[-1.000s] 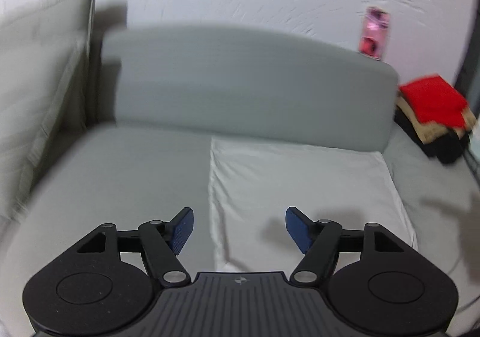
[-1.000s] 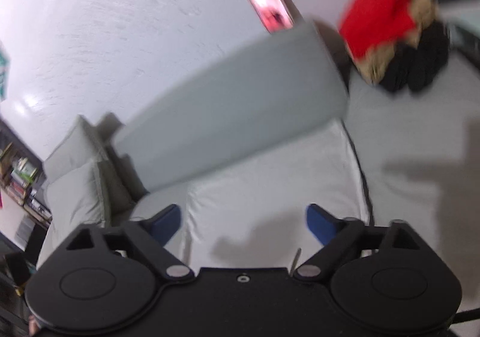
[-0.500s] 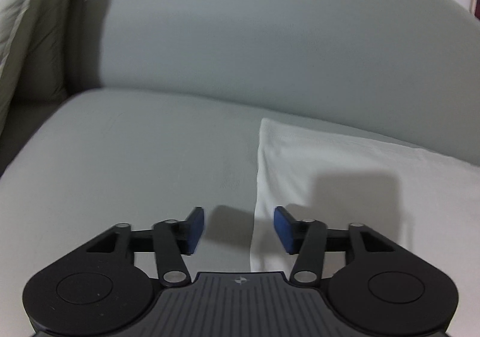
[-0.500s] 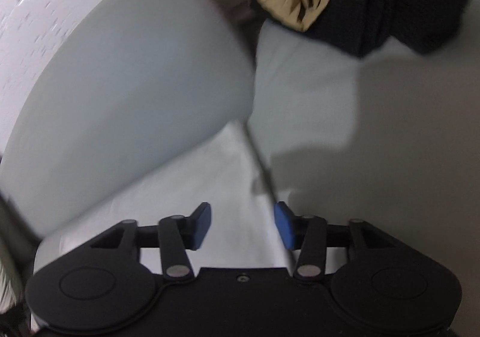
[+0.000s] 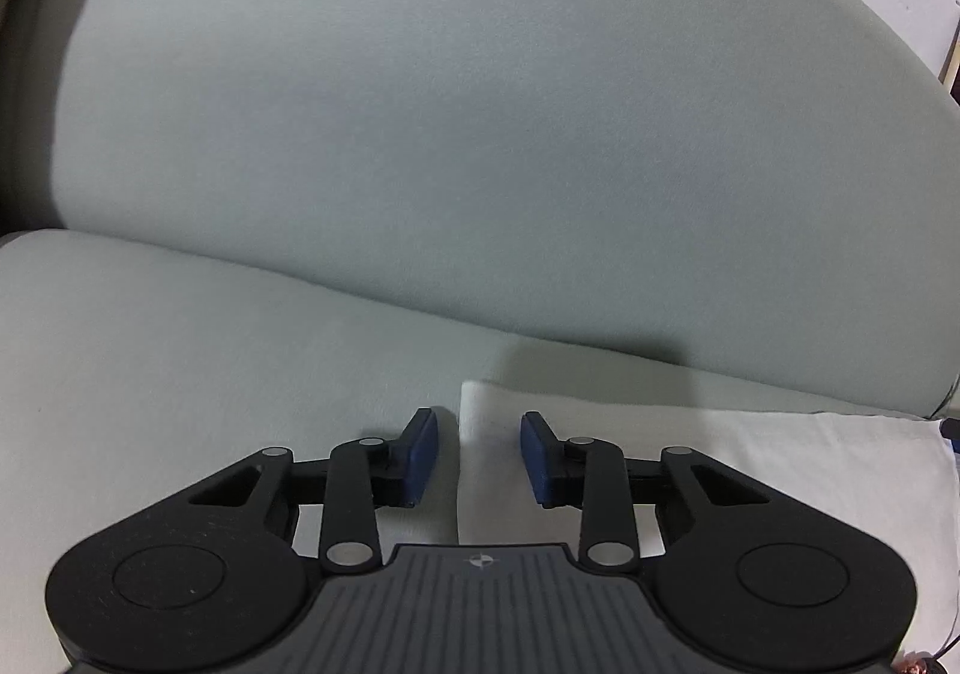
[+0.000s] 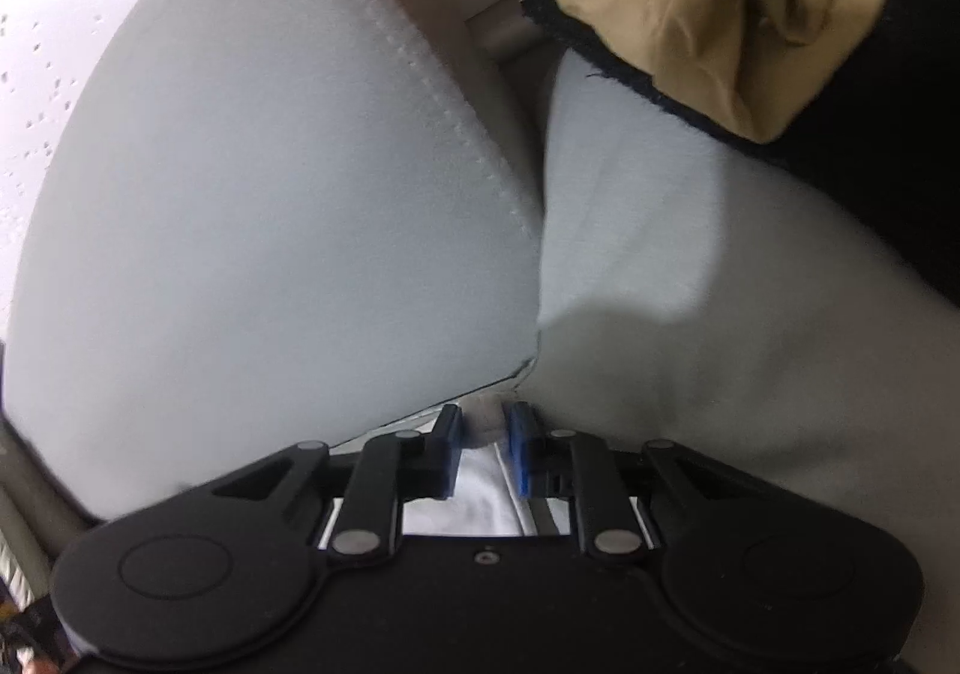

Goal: Fold clothes
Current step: 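Grasp the collar end of the folded white T-shirt with both grippers, then lift the collar end with both grippers, fold it toward the hem, release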

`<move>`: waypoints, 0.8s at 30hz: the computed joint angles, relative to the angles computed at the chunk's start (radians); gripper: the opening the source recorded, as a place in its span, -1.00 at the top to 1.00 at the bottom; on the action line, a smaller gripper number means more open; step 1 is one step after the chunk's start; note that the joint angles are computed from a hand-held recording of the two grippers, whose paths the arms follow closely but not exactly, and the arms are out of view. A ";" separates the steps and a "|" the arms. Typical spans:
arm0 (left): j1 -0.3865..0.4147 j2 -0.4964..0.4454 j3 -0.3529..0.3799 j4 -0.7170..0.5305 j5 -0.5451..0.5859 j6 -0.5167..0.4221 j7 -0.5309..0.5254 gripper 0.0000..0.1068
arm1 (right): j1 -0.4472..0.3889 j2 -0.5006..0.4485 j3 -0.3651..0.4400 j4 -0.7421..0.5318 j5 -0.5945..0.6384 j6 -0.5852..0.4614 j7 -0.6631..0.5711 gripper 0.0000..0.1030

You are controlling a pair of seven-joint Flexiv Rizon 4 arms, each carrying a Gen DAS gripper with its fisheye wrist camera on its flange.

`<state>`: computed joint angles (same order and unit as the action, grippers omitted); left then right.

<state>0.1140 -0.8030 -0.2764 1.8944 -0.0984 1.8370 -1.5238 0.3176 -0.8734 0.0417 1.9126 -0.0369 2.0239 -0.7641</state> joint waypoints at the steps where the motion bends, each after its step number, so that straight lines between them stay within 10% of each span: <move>1: 0.006 0.000 -0.004 -0.003 0.002 -0.006 0.003 0.42 | -0.008 -0.003 0.007 0.003 -0.008 0.010 -0.006 0.65; 5: -0.031 0.008 0.035 -0.021 -0.019 -0.031 0.009 0.50 | 0.005 -0.013 0.003 0.015 0.006 0.052 -0.017 0.63; 7: -0.043 0.014 0.046 -0.018 -0.025 -0.027 0.009 0.94 | 0.024 -0.018 -0.009 0.017 0.027 0.062 -0.019 0.64; 17: -0.246 0.193 0.254 0.169 -0.074 0.134 -0.003 0.94 | 0.350 0.089 -0.226 0.154 0.349 0.125 -0.149 0.87; 24: -0.161 0.480 0.193 0.467 0.003 0.206 -0.102 0.94 | 0.520 0.356 -0.233 0.374 0.582 0.150 -0.241 0.87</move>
